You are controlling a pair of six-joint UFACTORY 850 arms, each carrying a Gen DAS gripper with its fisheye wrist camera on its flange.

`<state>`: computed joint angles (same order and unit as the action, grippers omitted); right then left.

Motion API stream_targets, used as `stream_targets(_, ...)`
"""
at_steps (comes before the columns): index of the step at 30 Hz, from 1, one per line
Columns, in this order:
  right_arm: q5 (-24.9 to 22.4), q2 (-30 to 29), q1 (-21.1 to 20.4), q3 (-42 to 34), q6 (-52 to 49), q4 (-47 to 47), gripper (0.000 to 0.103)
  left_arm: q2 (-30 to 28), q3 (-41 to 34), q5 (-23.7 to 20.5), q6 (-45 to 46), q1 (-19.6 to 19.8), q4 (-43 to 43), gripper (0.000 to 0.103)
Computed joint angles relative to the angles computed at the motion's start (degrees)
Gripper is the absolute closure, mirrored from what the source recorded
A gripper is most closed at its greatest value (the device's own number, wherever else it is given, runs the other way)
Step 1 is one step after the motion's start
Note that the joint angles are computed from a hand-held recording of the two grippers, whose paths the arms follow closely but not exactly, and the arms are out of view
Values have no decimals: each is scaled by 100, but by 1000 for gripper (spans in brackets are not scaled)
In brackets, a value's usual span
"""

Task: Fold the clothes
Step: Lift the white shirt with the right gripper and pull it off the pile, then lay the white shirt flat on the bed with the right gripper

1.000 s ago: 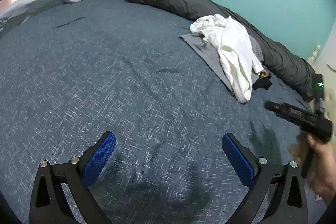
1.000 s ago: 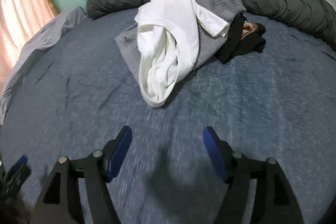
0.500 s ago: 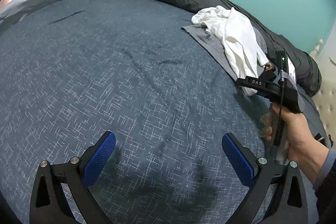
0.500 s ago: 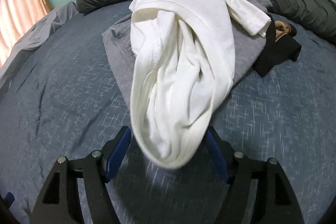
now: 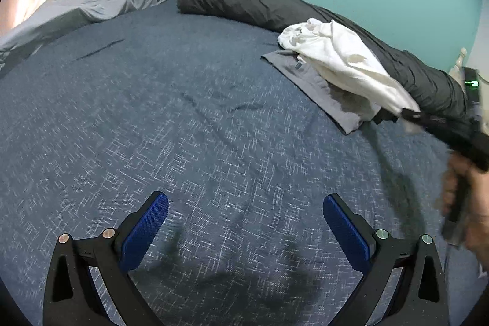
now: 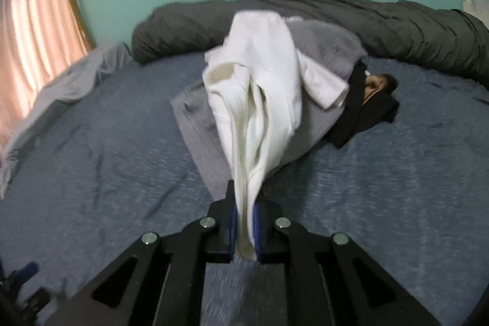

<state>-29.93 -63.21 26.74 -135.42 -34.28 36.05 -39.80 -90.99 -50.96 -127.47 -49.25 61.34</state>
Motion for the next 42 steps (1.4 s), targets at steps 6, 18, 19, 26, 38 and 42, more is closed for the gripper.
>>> stream_targets(6,398,1577,-185,2121,-1940,1715,96,84,-162,-275,-18,-222,139,0)
stream_targets(18,152,4019,-690,4782,-4429,3684,96,280,-336,-697,130,-898,81,0)
stream_targets(19,155,4164,-747,4903,-4486,3767,96,299,-359,-713,158,-930,68,0)
stream_targets(26,-32,4973,-1217,5648,-4948,4492,96,239,-814,-1107,657,-1252,-45,0)
stream_targets(38,-276,5606,-1562,6449,-5550,5095,102,157,-1311,-1374,1293,-1523,-164,0)
stream_targets(42,-62,5534,-1524,6426,-4873,4296,102,77,-1481,-1343,1394,-1526,-210,0)
